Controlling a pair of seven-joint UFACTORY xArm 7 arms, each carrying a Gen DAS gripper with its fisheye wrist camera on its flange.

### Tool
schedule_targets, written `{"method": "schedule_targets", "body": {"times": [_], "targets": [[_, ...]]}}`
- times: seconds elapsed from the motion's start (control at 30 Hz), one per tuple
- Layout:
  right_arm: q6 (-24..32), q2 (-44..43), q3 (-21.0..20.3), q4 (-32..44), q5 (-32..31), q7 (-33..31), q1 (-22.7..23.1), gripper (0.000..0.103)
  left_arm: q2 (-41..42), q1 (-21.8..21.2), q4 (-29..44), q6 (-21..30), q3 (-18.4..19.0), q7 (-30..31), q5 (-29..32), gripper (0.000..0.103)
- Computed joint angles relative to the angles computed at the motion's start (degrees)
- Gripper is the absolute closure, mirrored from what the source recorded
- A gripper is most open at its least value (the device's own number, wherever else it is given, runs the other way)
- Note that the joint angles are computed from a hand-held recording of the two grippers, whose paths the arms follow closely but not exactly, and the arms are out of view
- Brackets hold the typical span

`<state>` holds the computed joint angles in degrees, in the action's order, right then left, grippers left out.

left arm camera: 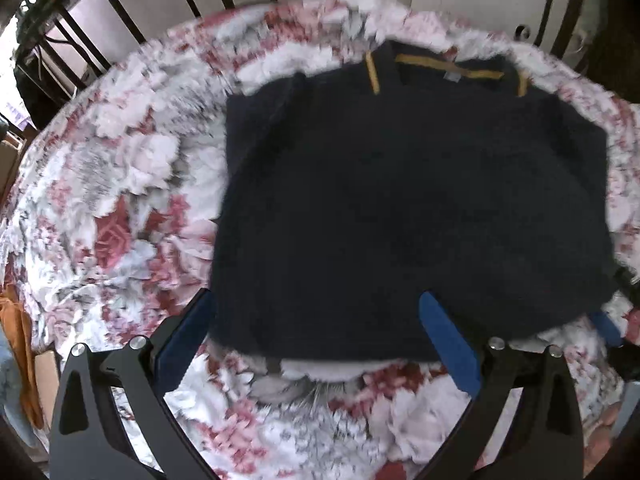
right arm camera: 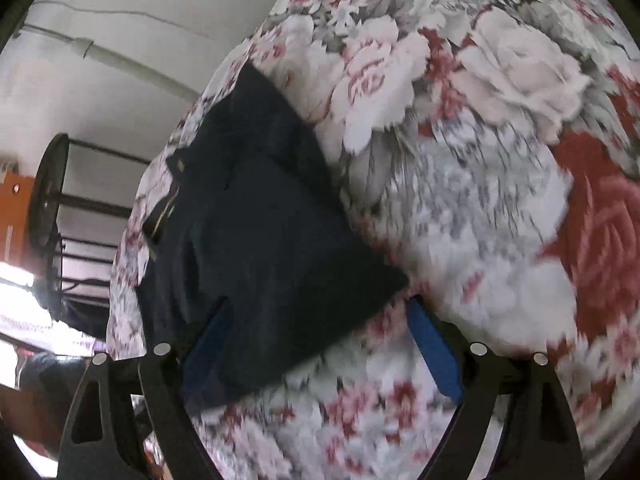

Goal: Fold small clothes

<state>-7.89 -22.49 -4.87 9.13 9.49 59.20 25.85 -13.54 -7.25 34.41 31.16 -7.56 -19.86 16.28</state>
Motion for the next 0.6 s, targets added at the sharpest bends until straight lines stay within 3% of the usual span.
{"method": "schedule_targets", "body": {"times": [0.17, 0.2, 0.4, 0.5, 0.57, 0.6], "targets": [[-5.2, 7.2, 6.4, 3.2, -1.3, -1.8, -8.4, 0.014, 6.3, 0.0, 2.9, -0.2, -1.2, -5.8, 6.4, 0.004], [-5.5, 8.2, 9.2, 3.9, -1.3, -3.4, -11.5, 0.014, 6.5, -0.2, 3.3, 0.0, -1.2, -6.4, 7.4, 0.004], [-4.4, 10.3, 24.4, 7.1, 2.8, -14.5, -25.5, 0.015, 6.4, -1.5, 3.4, 0.4, 0.8, -3.3, 3.6, 0.004], [-2.1, 9.9, 35.1, 8.6, 4.0, -17.4, -35.4, 0.023, 5.5, -1.5, 3.8, 1.6, 1.4, -1.2, 1.4, 0.004], [-2.3, 9.8, 36.8, 8.5, 3.2, -16.9, -37.4, 0.035, 4.7, -1.3, 4.4, 2.8, 1.8, 0.6, -0.3, 0.004], [-2.5, 9.7, 34.6, 8.5, 2.6, -16.4, -35.6, 0.039, 4.4, -1.1, 4.7, 3.1, 2.2, 1.8, -1.2, 0.004]]}}
